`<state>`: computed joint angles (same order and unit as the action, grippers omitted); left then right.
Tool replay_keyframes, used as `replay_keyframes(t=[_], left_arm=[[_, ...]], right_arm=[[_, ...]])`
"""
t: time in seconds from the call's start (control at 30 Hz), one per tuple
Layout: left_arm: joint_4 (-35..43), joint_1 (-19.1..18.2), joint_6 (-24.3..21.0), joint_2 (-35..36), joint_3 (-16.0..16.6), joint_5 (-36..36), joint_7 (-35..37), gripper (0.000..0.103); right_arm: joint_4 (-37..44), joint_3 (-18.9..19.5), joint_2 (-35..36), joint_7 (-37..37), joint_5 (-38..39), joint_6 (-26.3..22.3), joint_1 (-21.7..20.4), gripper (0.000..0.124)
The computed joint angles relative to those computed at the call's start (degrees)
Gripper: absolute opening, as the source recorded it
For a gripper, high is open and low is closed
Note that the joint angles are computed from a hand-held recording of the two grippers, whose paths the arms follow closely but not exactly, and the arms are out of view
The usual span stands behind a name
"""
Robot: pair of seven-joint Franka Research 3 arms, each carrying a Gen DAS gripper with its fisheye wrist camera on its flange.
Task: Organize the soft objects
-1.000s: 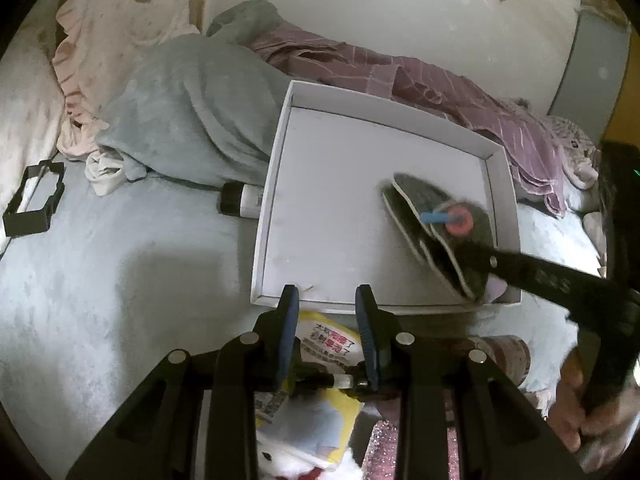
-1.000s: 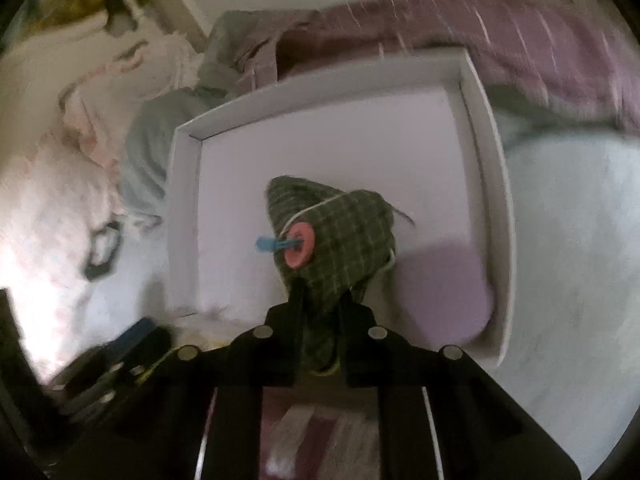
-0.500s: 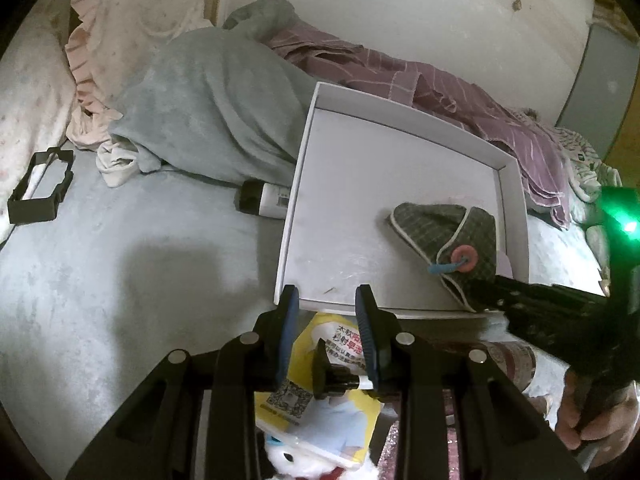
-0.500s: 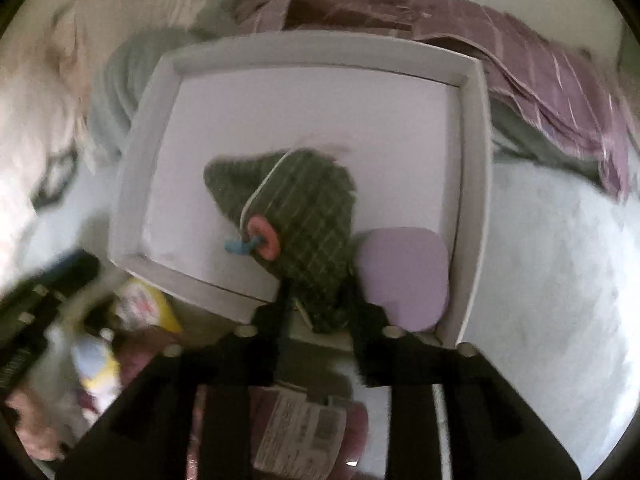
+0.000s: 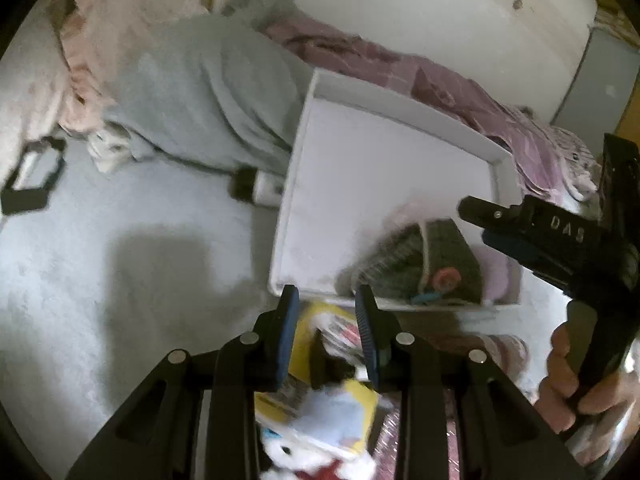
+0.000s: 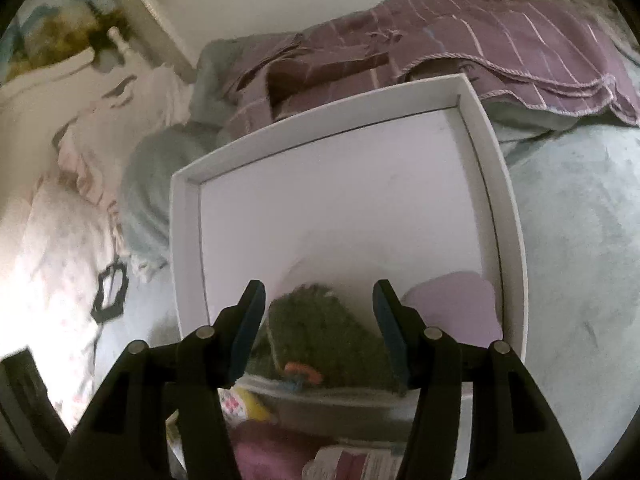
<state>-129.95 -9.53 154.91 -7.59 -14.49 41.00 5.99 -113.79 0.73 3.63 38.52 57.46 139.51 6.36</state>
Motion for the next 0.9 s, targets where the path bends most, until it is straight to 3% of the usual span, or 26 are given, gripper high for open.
replay_keyframes(t=[0.07, 0.2, 0.43, 0.63, 0.9], left_arm=[[-1.01, -0.56, 2.71, -0.40, 0.92, -4.10, 2.92, 0.029], [-0.98, -0.92, 1.30, -1.34, 0.47, -6.89, 5.40, 0.028], [-1.29, -2.28, 0.65, -4.28, 0.09, -12.87, 10.34, 0.029], [-0.58, -4.65, -1.10, -4.59, 1.27, -23.18, 17.82, 0.029], [-0.31, -4.57, -7.48, -6.92, 0.33, -26.80, 19.24, 0.035]], right_arm=[[-2.47, -0.20, -2.32, 0.20, -1.35, 1.03, 0.04, 0.057], [-5.85, -0.91, -5.85, 2.20, -5.26, 2.53, 0.51, 0.057], [-10.44, -3.34, -12.63, 3.19, -9.72, -0.87, 0.18, 0.057], [-10.29, -5.82, -14.01, 6.38, -12.75, -9.41, -1.36, 0.058], [-9.77, -7.12, -14.03, 5.26, -11.75, -18.56, -3.36, 0.058]])
